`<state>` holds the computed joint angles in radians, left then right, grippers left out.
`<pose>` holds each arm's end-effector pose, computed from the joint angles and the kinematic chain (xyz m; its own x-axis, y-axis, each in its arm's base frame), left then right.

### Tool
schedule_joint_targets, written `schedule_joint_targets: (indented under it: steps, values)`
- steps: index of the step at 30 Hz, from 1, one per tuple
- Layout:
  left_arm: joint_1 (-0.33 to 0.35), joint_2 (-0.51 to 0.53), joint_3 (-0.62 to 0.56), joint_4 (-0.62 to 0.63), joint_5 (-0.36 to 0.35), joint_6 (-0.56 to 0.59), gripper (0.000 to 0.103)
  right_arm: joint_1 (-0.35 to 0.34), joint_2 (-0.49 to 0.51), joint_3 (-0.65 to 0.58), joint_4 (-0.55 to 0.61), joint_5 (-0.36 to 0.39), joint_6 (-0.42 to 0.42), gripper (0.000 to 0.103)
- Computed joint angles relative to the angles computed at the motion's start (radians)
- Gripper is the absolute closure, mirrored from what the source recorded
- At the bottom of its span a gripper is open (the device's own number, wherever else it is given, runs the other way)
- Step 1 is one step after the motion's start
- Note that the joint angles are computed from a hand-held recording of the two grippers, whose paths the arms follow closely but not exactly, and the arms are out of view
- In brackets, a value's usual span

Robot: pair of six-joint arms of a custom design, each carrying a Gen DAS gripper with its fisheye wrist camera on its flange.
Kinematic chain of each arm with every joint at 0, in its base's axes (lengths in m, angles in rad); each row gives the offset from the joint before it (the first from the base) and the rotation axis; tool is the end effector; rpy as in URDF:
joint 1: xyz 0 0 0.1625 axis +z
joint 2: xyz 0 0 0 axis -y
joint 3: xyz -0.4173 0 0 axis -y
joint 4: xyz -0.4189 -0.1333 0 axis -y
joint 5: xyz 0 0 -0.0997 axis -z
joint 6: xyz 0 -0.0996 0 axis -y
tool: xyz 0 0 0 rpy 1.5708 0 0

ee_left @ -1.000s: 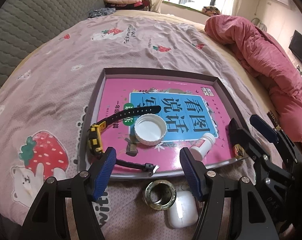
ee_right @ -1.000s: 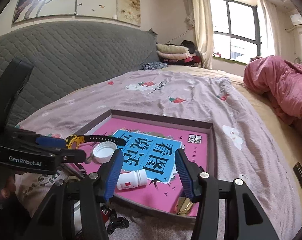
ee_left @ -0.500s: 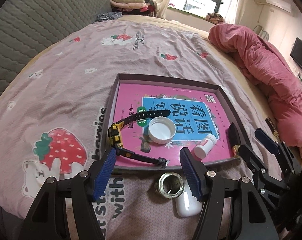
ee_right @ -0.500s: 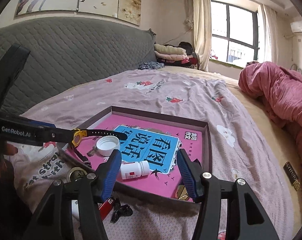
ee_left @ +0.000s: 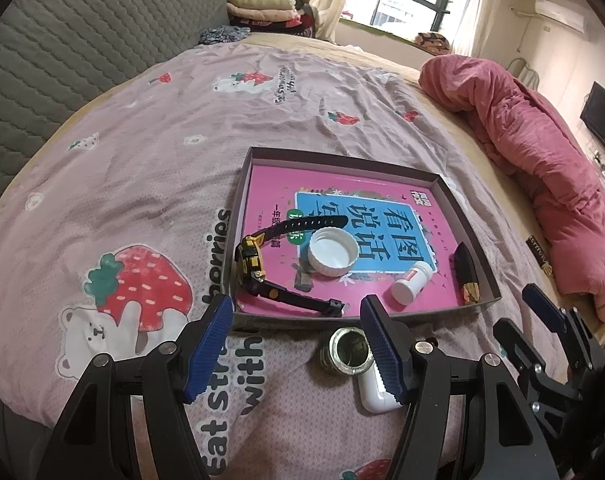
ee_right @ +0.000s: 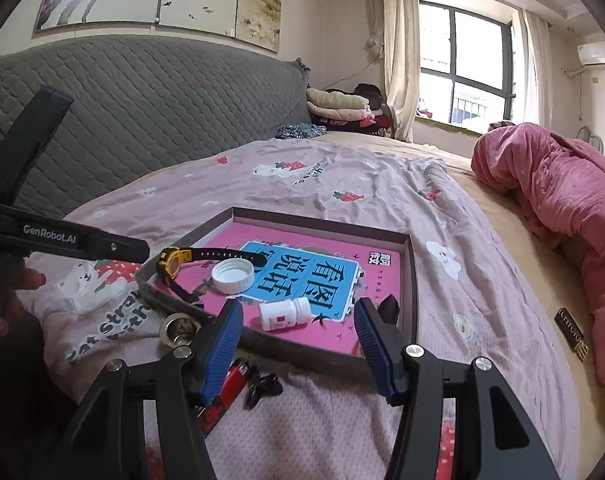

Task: Organize rigid objects
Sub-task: 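Withdraw both tools from the box back over the remaining objects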

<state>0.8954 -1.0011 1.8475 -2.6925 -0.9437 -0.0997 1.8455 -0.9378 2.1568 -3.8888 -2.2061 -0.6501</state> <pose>-0.2383 -0.6042 0.1497 -0.7879 0.3051 -0.5348 0.5258 0.7853 -0.3267 0.2092 -0.4688 0.1581 -0.6562 -0.0336 0.7538 -0.6538 0.5240 -0.5458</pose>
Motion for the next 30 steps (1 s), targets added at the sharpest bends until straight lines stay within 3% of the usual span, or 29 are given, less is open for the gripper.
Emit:
schedule_joint_targets:
  steps: [18, 30]
  values:
    - [-0.01, -0.036, 0.047, -0.013, -0.032, 0.045, 0.034, 0.079, 0.017, 0.036, -0.013, -0.094, 0.011, 0.046]
    - [-0.008, -0.082, 0.095, 0.007, -0.052, 0.049, 0.034, 0.119, 0.017, 0.053, 0.049, -0.137, 0.046, 0.046]
